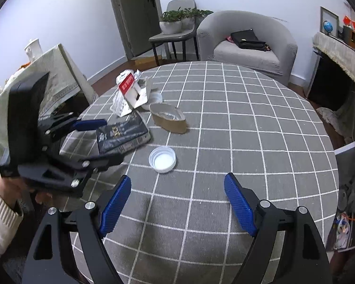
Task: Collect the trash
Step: 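Grasp the black tissue bag with the left gripper while the right gripper grasps the white bottle cap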
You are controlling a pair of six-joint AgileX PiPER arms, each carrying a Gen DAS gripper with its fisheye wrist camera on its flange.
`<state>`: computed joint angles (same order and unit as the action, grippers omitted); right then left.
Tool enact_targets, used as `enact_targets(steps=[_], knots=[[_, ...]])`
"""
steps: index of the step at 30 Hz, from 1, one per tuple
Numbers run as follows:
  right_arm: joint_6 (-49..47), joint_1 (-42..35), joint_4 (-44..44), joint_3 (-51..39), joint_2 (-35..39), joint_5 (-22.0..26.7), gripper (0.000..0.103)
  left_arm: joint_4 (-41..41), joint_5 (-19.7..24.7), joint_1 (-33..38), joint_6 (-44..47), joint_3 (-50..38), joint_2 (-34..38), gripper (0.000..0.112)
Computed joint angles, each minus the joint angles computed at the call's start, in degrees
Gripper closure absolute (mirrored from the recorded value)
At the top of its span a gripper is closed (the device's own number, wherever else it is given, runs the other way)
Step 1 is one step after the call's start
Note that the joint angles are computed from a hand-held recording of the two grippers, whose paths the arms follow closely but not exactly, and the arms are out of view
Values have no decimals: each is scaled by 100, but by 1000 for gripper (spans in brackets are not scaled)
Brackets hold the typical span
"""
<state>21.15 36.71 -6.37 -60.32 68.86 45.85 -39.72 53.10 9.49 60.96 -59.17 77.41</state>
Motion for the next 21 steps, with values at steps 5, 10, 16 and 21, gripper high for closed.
enact_targets(steps=[5, 10, 16, 21], knots=[[-181, -64, 101, 67, 18, 31, 21, 20, 156, -111, -294, -238, 192, 31], [-350, -219, 250, 108, 23, -26, 21, 286, -323, -418, -432, -68, 64, 44], [-325, -130, 209, -41, 181, -83, 21, -76, -48, -159, -180, -74, 69, 58], [-240, 0, 69, -206, 416, -60, 21, -225, 99, 30, -85, -43, 19, 59]])
